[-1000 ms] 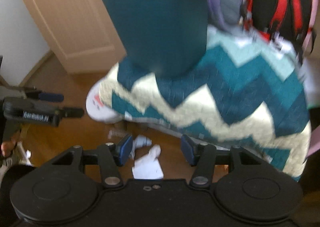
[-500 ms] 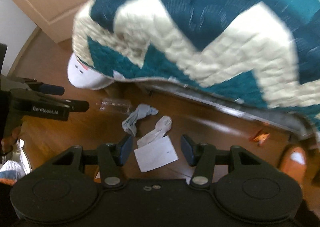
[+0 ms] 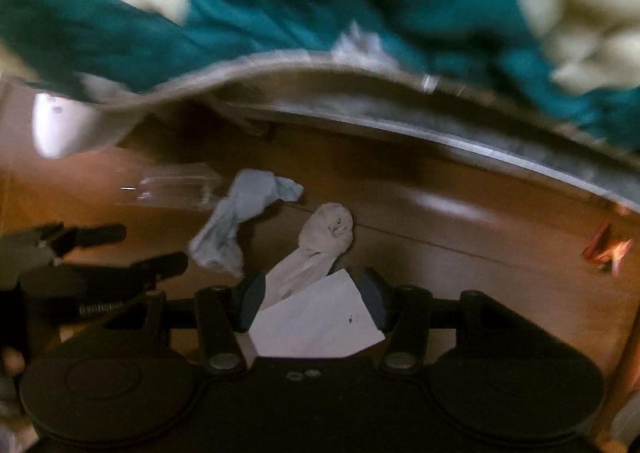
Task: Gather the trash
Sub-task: 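Lower both tools toward the tissues and plastic tray on the floor, then grasp the grey tissue with the left tool while the right tool grasps the white tissue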
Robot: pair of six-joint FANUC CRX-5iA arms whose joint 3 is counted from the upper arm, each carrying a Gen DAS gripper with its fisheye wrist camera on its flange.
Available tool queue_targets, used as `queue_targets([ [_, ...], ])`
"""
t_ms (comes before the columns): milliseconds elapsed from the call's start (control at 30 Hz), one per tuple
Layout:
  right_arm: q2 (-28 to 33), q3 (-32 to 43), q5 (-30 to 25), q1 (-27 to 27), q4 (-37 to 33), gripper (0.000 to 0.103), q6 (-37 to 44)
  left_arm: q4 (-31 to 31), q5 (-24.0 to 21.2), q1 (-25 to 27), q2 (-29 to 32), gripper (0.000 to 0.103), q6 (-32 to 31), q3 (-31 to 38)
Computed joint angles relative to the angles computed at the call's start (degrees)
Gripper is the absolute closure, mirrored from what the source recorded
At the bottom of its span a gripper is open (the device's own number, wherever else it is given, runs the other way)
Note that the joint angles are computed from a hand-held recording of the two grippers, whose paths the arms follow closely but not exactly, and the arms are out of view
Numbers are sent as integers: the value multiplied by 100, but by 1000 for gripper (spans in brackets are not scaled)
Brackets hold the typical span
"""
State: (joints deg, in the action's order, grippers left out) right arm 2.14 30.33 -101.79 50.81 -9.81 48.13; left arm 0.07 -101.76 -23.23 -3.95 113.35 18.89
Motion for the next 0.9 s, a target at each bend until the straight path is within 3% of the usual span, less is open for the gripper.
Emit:
queue_targets([
  [267,263,-597,490,-44,-73,50,-568,27,726,-58,-177,18,389,-893],
  [500,528,-719,680,-89,-104,52,-639,-145,953,-223,-159,19,326,-1080],
  [567,571,-745,695,-77,-83,53,-630,-170,986,-268,-111,24,358,-1082],
  [633,597,-783,735,-46,-11,54,-648,-170,986,-309,-67,38,364,-1098],
  [767,585,-873,838,45,110,54,-590,-184,1023,-345,-62,45,460,-1115],
  [833,648,-833,847,75,154,54,-523,-165,1015,-349,-42,62,500,-1103],
  [900,687,-789,767,110,209,60,-499,-41,1048,-291,-90,68,525,-1172],
])
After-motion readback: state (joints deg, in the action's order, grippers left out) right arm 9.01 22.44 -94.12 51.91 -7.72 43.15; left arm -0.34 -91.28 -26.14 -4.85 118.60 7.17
